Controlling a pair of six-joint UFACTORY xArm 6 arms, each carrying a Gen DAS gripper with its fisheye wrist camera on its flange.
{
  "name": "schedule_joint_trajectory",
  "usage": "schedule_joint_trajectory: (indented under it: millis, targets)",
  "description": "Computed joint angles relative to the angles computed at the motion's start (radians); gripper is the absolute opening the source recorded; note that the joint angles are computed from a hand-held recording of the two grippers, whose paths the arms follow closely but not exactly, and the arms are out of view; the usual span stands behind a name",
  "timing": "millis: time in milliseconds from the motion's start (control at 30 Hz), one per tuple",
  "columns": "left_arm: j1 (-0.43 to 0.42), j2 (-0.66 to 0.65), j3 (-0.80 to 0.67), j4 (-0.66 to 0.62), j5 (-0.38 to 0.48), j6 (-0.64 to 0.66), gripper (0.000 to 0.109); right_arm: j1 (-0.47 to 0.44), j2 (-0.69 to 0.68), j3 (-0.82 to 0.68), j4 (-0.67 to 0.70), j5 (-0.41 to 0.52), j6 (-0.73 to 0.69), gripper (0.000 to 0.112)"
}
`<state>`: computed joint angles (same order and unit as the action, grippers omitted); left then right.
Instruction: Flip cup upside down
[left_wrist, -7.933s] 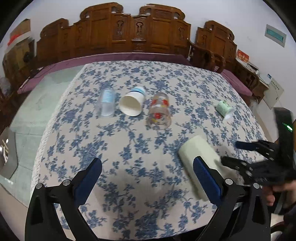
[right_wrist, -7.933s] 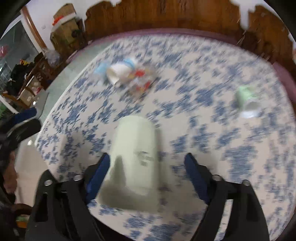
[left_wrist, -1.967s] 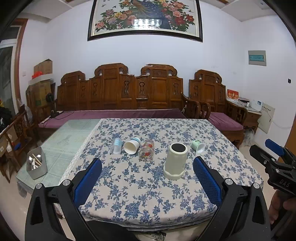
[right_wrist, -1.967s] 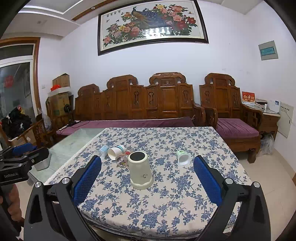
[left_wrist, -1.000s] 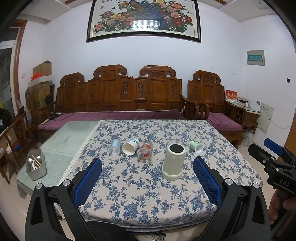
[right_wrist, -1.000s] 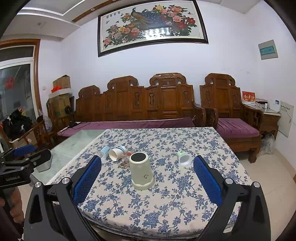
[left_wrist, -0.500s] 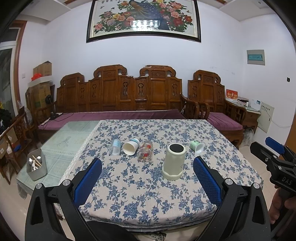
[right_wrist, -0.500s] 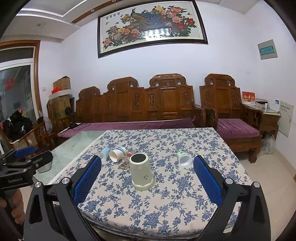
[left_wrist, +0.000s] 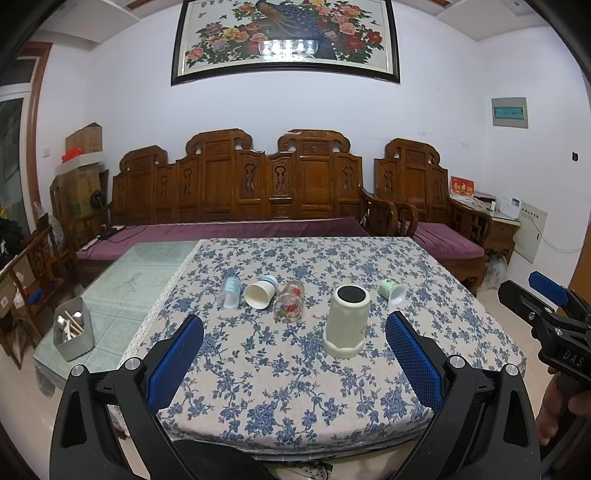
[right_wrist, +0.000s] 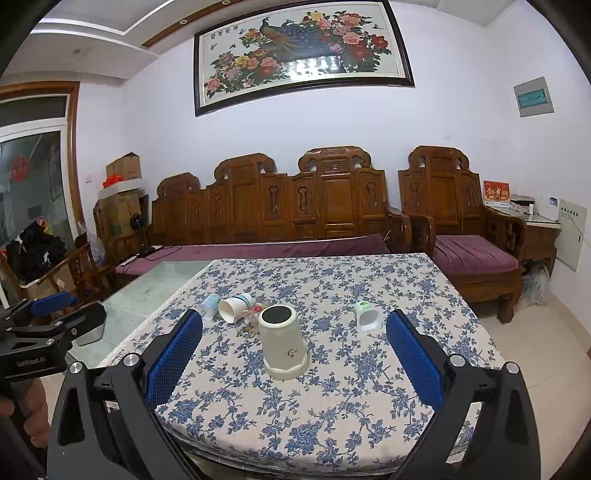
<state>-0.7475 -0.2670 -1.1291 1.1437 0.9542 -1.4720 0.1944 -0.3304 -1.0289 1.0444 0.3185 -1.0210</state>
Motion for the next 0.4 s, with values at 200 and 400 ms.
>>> schedule_joint_trajectory:
  millis: [200,400]
  targets:
    - [0.001,-0.002,0.004,-0.002,0.000,0.002,0.095,0.004,-0.001,0.001,-0.002,-0.006,-0.001,0.100]
    - [0.004,-0.003,0.007,0.000,-0.003,0.005,0.095,0.007,-0.002,0.000,-0.010,-0.005,0.012,0.100]
